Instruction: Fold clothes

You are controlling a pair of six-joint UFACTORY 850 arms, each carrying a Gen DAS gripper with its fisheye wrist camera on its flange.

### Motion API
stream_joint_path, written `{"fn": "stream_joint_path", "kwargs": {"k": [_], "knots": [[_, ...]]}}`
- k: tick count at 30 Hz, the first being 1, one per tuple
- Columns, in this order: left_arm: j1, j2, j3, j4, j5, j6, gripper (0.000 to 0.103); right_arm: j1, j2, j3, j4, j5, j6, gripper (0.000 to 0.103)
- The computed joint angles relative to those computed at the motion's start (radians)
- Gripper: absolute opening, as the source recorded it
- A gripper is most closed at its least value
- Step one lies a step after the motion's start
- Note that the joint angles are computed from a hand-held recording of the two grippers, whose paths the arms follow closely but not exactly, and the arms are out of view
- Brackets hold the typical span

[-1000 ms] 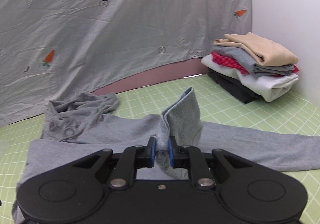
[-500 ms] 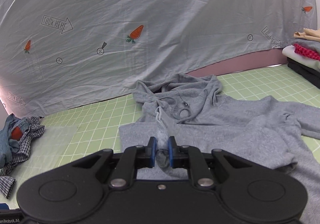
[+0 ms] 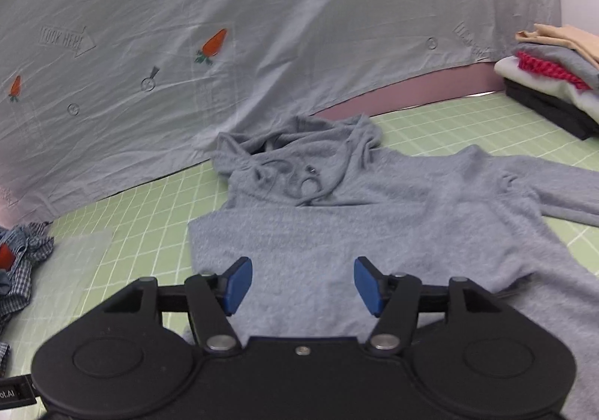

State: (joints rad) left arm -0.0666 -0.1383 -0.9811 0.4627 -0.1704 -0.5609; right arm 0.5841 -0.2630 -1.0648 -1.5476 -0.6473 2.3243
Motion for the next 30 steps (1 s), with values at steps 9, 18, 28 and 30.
{"fn": "stream_joint_path", "kwargs": {"k": [9, 18, 28, 30], "knots": [[-0.095, -0.048, -0.054, -0.275, 0.016, 0.272, 0.103, -0.099, 0.043, 0.093, 0.136, -0.097, -0.118, 0.056], [-0.199, -0.122, -0.136, -0.481, 0.059, 0.493, 0.085, -0.171, 0.066, 0.158, 0.121, 0.025, -0.138, 0.04], [-0.248, -0.26, -0.257, -0.568, -0.009, 0.564, 0.034, -0.202, 0.099, 0.201, 0.037, 0.097, -0.056, 0.046], [-0.247, -0.267, -0.256, -0.617, 0.003, 0.609, 0.026, -0.199, 0.096, 0.199, 0.039, 0.092, -0.059, 0.047]]}}
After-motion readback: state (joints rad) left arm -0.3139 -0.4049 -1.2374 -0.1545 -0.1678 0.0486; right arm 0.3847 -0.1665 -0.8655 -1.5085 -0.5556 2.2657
